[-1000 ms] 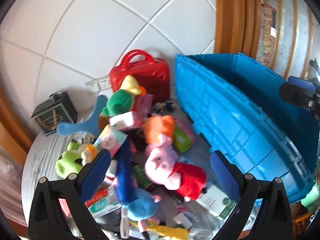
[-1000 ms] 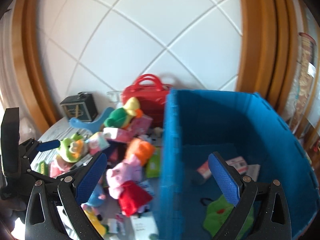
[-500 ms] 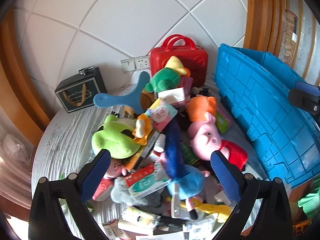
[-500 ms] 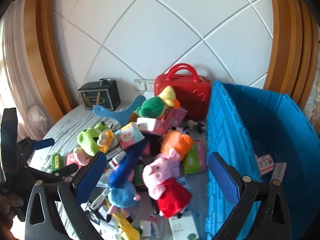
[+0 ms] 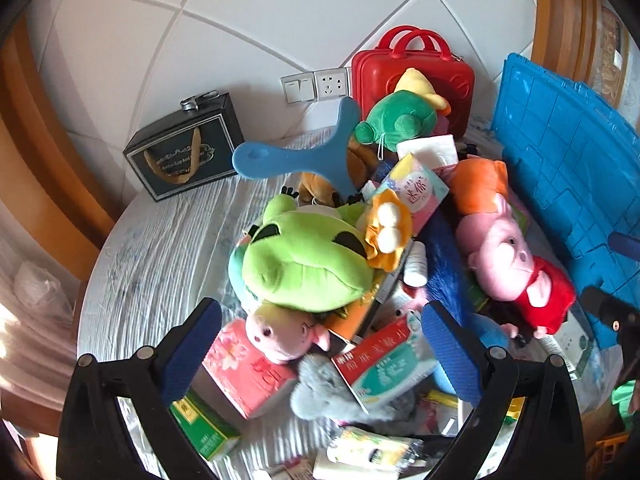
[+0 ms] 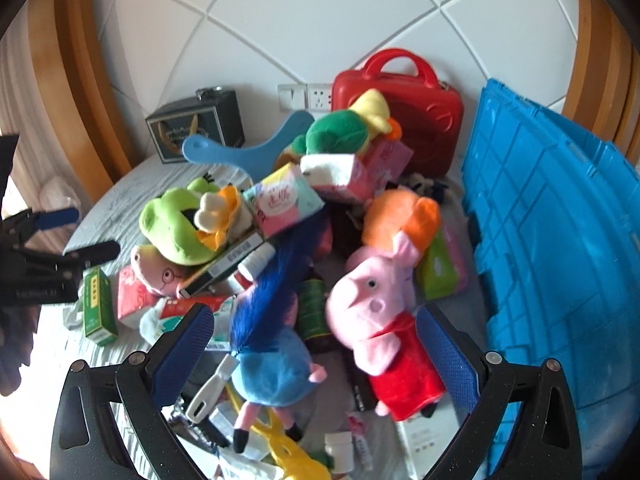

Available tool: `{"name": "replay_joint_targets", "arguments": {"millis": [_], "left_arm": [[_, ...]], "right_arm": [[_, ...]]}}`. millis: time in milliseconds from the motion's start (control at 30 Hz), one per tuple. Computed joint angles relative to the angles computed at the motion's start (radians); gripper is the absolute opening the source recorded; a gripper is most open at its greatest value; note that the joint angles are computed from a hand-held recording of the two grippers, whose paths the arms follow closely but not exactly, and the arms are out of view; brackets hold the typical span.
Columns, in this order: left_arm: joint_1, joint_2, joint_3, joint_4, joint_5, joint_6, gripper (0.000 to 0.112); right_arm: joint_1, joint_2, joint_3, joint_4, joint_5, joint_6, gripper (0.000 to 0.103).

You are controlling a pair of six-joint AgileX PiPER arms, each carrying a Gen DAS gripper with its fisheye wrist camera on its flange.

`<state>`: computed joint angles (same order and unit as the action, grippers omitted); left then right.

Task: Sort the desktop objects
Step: 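Return both tools to the pile of toys, then grasp the yellow-white plush with the left tool while the right tool grasps the pink pig plush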

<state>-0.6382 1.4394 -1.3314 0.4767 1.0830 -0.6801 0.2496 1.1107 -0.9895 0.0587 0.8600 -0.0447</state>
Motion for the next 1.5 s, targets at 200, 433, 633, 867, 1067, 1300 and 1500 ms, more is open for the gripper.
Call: {"name": "replay_joint_targets", "arguments": {"millis": [200, 433, 633, 867, 1067, 1300, 1500], "left_arm": [[0.067, 0.11, -0.057, -0.068, -0.129, 0.219, 0.101], [0.103, 0.337, -0.246, -0.17, -0.175, 0.389, 0.101], [0.131, 0.515, -0.41, -0.209, -0.11, 0.43, 0.099], [0.127, 0.558, -0.426, -0.232, -0.078, 0.444, 0.032], [0.136, 0.432, -0.286, -0.254, -0.136, 0.437, 0.029], [0.14, 0.218, -0.127, -0.304, -0.188, 0.412, 0.029], [0.127, 0.103, -0.037, -0.289, -0.186, 0.343, 0.029]], "right_arm": [[0.072, 0.016, 0.028, -0.1, -0.018, 0.127, 0.103], [0.06, 0.016, 0.093, -0.179, -0.028, 0.197, 0.103], [-0.061, -0.008, 0.159, -0.164, -0.051, 0.157, 0.103], [-0.122, 0.178, 0.14, -0.193, -0.192, 0.109, 0.103], [-0.11, 0.388, 0.055, -0.217, -0.221, 0.013, 0.103], [-0.096, 0.525, 0.004, -0.217, -0.229, -0.092, 0.103], [-0.036, 0.607, 0.003, -0.36, -0.258, -0.006, 0.097]]}}
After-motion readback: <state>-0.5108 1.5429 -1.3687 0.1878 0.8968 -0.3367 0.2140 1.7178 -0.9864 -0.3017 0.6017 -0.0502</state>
